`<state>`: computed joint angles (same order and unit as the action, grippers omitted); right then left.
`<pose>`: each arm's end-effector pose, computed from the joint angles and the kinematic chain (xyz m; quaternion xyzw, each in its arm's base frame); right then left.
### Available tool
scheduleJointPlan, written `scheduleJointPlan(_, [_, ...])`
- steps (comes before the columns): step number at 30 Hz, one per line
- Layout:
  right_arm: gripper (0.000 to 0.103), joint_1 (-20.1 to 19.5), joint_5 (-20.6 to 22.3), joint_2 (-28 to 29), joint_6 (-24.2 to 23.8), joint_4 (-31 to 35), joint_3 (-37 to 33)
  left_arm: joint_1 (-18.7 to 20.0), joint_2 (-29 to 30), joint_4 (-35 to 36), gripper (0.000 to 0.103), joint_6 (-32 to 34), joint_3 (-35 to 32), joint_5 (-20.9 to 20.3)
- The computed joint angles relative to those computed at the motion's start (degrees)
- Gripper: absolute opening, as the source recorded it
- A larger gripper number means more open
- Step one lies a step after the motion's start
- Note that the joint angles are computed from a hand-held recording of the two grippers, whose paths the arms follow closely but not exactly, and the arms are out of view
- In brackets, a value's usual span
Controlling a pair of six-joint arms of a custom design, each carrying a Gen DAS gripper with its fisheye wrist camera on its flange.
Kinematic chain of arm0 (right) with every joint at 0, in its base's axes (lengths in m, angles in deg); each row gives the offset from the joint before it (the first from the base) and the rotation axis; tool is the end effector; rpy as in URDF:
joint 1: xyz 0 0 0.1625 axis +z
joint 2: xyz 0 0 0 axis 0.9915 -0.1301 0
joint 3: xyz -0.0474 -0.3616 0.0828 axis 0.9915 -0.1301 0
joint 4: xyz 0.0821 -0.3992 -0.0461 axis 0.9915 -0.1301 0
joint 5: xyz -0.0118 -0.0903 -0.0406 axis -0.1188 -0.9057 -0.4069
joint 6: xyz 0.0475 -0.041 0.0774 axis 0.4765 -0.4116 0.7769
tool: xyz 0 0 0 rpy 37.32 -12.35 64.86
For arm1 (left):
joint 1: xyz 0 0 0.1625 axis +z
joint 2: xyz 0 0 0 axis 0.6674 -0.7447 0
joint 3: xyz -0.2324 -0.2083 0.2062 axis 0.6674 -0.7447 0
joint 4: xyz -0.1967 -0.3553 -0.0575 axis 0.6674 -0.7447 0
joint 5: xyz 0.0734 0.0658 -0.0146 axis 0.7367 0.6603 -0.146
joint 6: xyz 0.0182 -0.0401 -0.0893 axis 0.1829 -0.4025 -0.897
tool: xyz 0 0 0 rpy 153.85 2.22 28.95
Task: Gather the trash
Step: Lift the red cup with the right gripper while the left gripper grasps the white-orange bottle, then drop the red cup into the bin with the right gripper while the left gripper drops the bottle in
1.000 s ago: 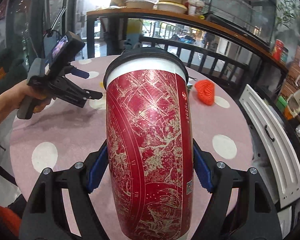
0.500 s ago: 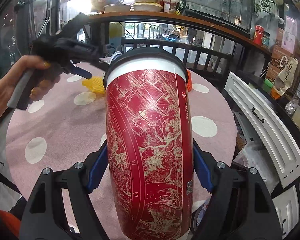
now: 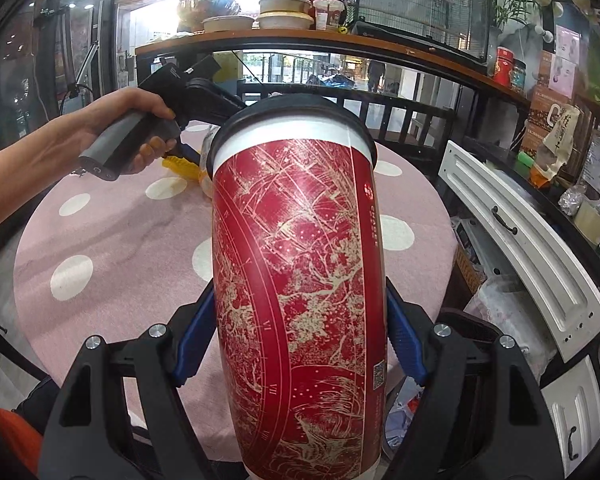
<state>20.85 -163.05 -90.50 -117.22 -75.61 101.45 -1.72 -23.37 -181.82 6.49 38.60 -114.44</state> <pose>0.2026 -0.3854 0.3999 0.4335 -0.8239 0.2937 0.2168 -0.3709 -0.5720 0.2354 -0.1428 0.9261 -0.2781 0.2111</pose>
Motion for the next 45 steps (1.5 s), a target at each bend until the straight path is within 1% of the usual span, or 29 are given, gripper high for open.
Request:
scheduleJointPlan(3, [0.076, -0.5, 0.2, -0.4, 0.1, -0.1, 0.2, -0.1, -0.6, 0.0, 0.071, 0.7, 0.6, -0.1])
scheduleJointPlan(6, [0.076, -0.7, 0.2, -0.3, 0.4, -0.2, 0.2, 0.2, 0.0, 1.5, 0.079, 1.3, -0.5, -0.1])
scheduleJointPlan(8, [0.076, -0.6, 0.3, -0.1, 1.0, -0.3, 0.1, 0.3, -0.4, 1.0, 0.079, 1.1, 0.1, 0.3])
scheduleJointPlan(9, [0.076, -0.6, 0.3, -0.2, 1.0, -0.4, 0.2, 0.2, -0.6, 0.4, 0.078, 1.2, 0.5, 0.4])
scheduleJointPlan(11, [0.076, -0.5, 0.2, -0.4, 1.1, -0.6, 0.4, -0.2, -1.3, -1.1, 0.067, 1.7, 1.7, 0.5])
scheduleJointPlan(13, [0.076, -0.6, 0.3, -0.9, 1.1, -0.4, 0.7, -0.6, -1.8, -2.2, 0.063, 3.0, 2.7, 0.8])
scheduleJointPlan(15, [0.076, -0.8, 0.4, -1.3, 1.0, -0.4, 0.8, -0.9, -2.8, -4.3, 0.062, 4.0, 4.5, 0.7])
scheduleJointPlan(18, [0.076, -1.2, 0.7, -1.6, 1.6, -0.8, 1.0, -1.6, -5.5, -9.1, 0.062, 3.8, 8.9, 0.8])
scheduleJointPlan(21, [0.076, -1.9, 1.3, -2.0, 2.5, -1.6, 1.4, -3.9, -7.8, -10.0, 0.061, 4.4, 12.4, 3.8])
scheduleJointPlan(25, [0.076, -3.2, 1.5, -2.6, 4.6, -4.4, 2.3, -8.6, -10.9, -12.2, 0.061, 7.1, 17.8, 8.1])
scheduleJointPlan(28, [0.076, -5.0, 1.5, -3.2, 6.3, -6.6, 2.5, -11.9, -11.7, -12.4, 0.061, 8.6, 20.3, 10.6])
scheduleJointPlan(31, [0.076, -7.0, -1.3, -2.5, 7.9, -9.8, 1.8, -14.9, -11.4, -15.1, 0.061, 12.1, 21.7, 11.9])
scheduleJointPlan(33, [0.076, -8.7, -3.0, -1.5, 9.3, -10.8, 0.7, -16.1, -10.1, -20.4, 0.061, 15.4, 22.0, 10.6])
scheduleJointPlan(36, [0.076, -11.7, -6.8, 1.9, 10.0, -12.7, -1.8, -16.9, -6.6, -28.3, 0.061, 21.2, 20.6, 6.7])
scheduleJointPlan(39, [0.076, -15.3, -9.7, 6.9, 11.9, -11.0, -5.6, -17.3, -1.9, -33.6, 0.061, 26.1, 17.4, 2.9])
scheduleJointPlan(41, [0.076, -17.3, -12.3, 11.3, 13.0, -9.5, -8.7, -17.7, 0.7, -34.9, 0.061, 28.1, 15.5, 1.4])
scheduleJointPlan(43, [0.076, -19.1, -13.9, 14.9, 14.0, -9.5, -10.6, -17.9, 3.8, -35.9, 0.061, 29.8, 13.1, -0.5])
scheduleJointPlan(45, [0.076, -20.7, -15.8, 18.5, 15.7, -7.4, -13.1, -18.0, 6.5, -36.2, 0.061, 31.0, 10.8, -2.4])
